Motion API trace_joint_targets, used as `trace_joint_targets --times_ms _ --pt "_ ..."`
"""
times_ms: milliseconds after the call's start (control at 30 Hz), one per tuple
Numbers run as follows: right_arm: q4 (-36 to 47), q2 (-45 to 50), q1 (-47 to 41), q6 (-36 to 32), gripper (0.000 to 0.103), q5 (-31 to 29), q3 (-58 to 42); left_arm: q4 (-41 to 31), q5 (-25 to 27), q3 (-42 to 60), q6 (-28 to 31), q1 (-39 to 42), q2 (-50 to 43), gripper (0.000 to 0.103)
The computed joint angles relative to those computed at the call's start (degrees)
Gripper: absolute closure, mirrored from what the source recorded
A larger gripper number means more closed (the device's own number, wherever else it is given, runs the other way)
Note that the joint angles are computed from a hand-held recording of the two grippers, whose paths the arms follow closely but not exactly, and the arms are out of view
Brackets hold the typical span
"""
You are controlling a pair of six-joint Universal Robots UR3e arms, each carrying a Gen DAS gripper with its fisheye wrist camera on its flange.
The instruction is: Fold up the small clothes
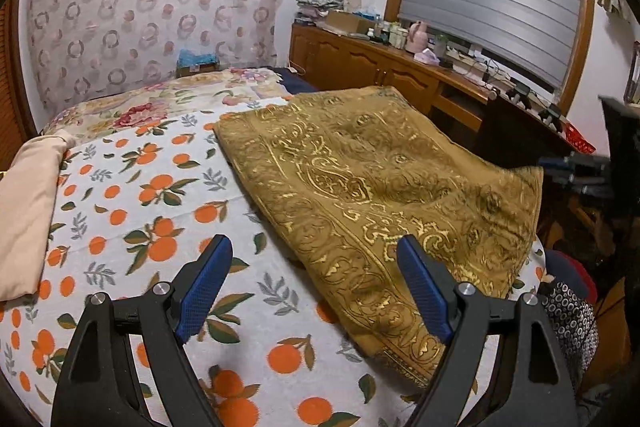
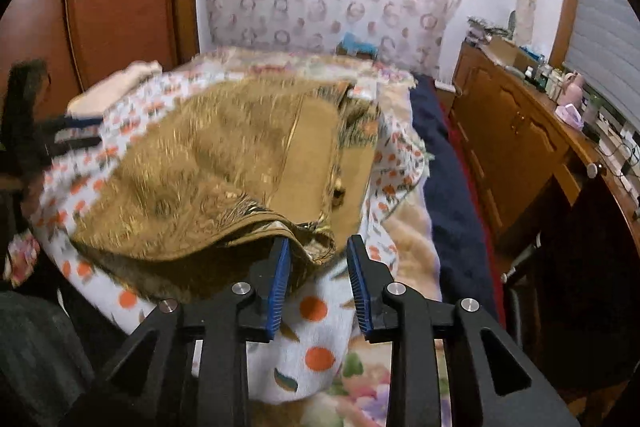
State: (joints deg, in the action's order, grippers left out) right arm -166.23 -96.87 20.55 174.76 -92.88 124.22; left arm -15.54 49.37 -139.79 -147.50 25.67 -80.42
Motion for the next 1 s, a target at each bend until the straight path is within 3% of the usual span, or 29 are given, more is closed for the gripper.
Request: trace_joint_targets --times_ms 133,333,467,700,733,833,900,1000 --pt "-7.63 2.26 2.32 1.98 0.067 -1.65 0.22 2.24 1.79 0.61 -1.32 -2.12 -2.4 0.018" --pt "-14.56 7.33 0.84 4.37 0.065 1.19 -1.61 2.45 2.85 0.97 -1.74 -3.32 -4.0 0.018" --pt "-10.87 17.08 0.31 5.43 0.065 2.95 -9.9 3.47 4.34 1.65 -2.01 -4.85 -6.37 0.018" --pt "0.18 28.48 -4.85 7.48 0.066 11.59 -22.66 4.21 6.11 2.25 -2.43 -6.24 -8.76 0.018" --pt "0.72 28.88 -5.77 7.79 0.067 13.71 -22.93 4.2 6.28 2.27 -2.51 -6.4 -8.88 0.018" --pt "0.69 27.03 -8.37 5.99 0.098 20.35 -21.3 4.02 6.49 2.36 -2.51 -6.75 -9.21 0.018" --pt "-3.37 24.68 -9.48 5.27 0.1 21.25 -17.98 3.8 6.64 2.38 -2.51 -7.05 -9.28 0.018" --pt "-5.3 21.39 -8.58 7.94 0.1 12.97 -15.43 3.39 6.42 1.83 -2.24 -7.08 -8.53 0.018"
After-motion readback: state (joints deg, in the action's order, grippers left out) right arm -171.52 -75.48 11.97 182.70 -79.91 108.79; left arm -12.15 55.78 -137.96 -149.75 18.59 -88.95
